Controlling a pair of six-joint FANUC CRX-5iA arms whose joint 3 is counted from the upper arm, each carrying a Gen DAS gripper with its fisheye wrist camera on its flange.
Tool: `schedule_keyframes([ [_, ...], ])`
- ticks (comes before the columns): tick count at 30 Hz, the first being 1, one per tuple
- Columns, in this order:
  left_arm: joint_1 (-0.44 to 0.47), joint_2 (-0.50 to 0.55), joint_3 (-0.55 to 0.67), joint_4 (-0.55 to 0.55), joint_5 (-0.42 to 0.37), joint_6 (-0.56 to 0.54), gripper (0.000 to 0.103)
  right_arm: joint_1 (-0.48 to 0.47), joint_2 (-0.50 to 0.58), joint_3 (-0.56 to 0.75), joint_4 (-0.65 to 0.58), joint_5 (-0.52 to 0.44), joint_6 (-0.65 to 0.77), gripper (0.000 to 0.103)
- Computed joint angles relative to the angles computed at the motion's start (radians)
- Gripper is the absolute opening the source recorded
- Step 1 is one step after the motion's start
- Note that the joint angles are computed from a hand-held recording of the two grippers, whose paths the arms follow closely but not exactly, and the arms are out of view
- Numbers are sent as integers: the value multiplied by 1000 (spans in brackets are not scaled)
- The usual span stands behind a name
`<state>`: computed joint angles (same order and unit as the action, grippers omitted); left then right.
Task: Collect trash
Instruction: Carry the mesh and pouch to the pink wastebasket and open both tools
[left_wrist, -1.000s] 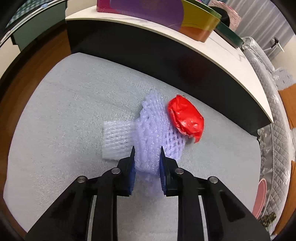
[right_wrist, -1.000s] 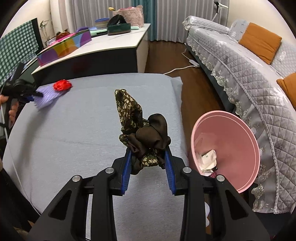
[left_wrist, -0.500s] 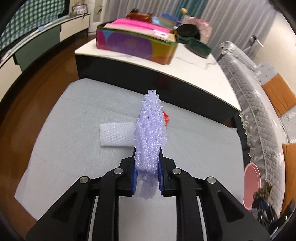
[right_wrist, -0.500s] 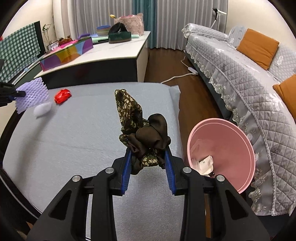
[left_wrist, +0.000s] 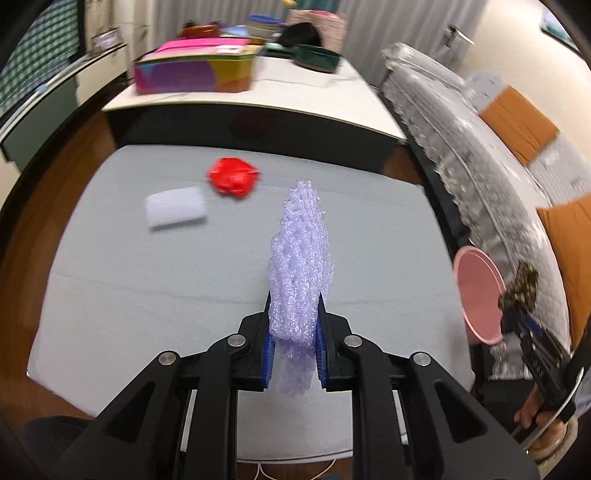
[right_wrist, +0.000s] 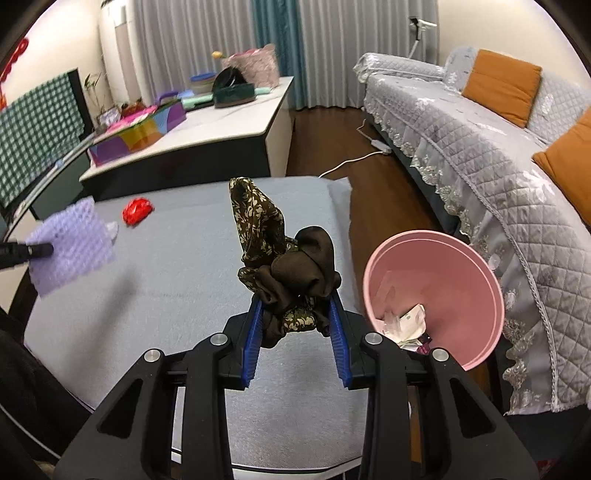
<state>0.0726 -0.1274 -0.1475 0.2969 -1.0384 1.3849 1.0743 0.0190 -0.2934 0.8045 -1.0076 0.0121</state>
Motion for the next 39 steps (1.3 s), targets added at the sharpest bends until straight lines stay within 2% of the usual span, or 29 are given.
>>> schedule_keyframes([
  [5,-105,32,57,-4,-3,-10,18,13,-57,-38,34,-36,-53,34],
  [9,-199,79,124,1,-2,-9,18,17,-90,-24,17,-119,-39,34],
  [12,-270,124,176,7,4,-4,18,-3,-110,-7,-23,-152,-13,34],
  [16,-360,202,258,3,-6,0,18,-39,-141,-14,-15,-175,3,34],
  [22,-465,335,420,-30,-38,10,18,-129,-159,-21,-13,-166,36,34],
  [26,-514,419,521,-56,-70,16,18,-178,-196,-83,-11,-108,-48,34],
  [39,-587,650,739,-58,-166,42,18,-305,-184,-120,-148,-52,10,34],
])
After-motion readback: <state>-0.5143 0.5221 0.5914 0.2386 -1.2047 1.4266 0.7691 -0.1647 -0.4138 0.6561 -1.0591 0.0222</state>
